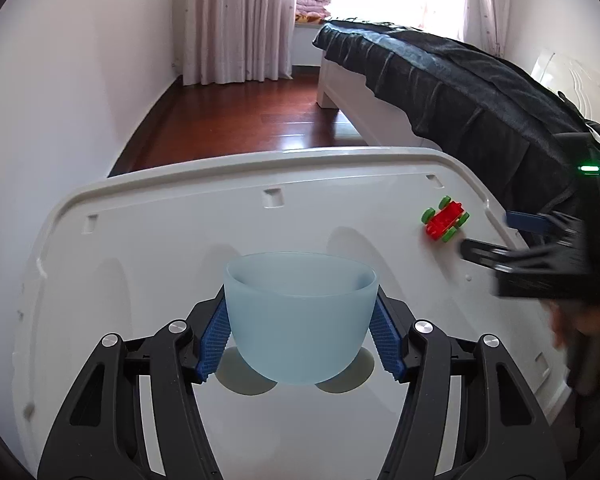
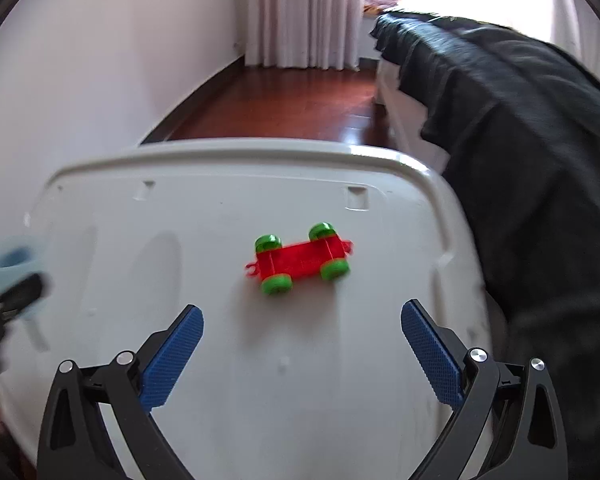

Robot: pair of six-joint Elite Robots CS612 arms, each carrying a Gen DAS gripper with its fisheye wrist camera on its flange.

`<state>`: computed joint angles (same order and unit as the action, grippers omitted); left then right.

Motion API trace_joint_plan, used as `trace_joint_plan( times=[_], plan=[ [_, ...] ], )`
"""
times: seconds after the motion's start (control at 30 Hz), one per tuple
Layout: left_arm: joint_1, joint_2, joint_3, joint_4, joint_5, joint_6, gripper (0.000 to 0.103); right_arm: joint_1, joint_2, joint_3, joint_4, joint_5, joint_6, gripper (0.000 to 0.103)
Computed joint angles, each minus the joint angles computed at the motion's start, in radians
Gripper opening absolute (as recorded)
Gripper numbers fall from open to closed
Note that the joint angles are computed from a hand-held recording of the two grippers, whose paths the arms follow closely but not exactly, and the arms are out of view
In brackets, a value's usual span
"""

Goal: Collect trash
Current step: 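Close the right tool on the red toy car, then carry cup and toy car over the bin and open both tools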

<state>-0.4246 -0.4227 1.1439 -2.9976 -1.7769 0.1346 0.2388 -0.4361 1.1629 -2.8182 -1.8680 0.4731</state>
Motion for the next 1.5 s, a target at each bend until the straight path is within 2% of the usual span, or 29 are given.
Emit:
trace_joint_plan(
  times=[0.13,0.33,0.37,0.47,0.5,0.8,1.0,1.17,1.27,1.37,1.5],
  plan=[
    [0.002,0.001,-0.003,-0.001,-0.013,0.002,0.06,-0.016,0.048,-0.078,0.065,0.026,-0.02,0.098],
    [0.007,0.006,-0.01,0.024,-0.038,-0.013,0.06,-0.027,0.083,-0.142,0.119,0.039,-0.043,0.098],
    [0.006,0.006,-0.011,0.027,-0.042,-0.014,0.06,-0.027,0.085,-0.148,0.121,0.038,-0.047,0.096],
    [0.004,0.005,-0.008,0.031,-0.044,-0.009,0.06,-0.024,0.088,-0.158,0.12,0.033,-0.067,0.081],
    [0.004,0.005,-0.007,0.03,-0.046,-0.007,0.06,-0.024,0.086,-0.155,0.109,0.044,-0.073,0.074],
    [0.006,-0.003,0.012,0.028,-0.058,-0.006,0.06,0.005,0.071,-0.124,0.081,-0.033,-0.114,0.074],
    [0.018,-0.043,0.088,-0.042,-0.064,-0.018,0.06,0.031,0.014,-0.039,-0.007,-0.054,-0.117,0.074],
    [0.033,-0.12,0.231,-0.152,-0.048,-0.025,0.06,0.071,-0.059,0.06,-0.107,-0.05,-0.105,0.074],
    [0.043,-0.172,0.346,-0.235,-0.029,-0.019,0.06,0.114,-0.095,0.112,-0.151,-0.058,-0.088,0.074],
    [0.053,-0.212,0.448,-0.291,-0.012,-0.02,0.06,0.17,-0.123,0.166,-0.181,-0.061,-0.019,0.074],
    [0.071,-0.244,0.561,-0.313,-0.004,-0.049,0.06,0.233,-0.133,0.214,-0.166,-0.046,0.116,0.074]
  ],
)
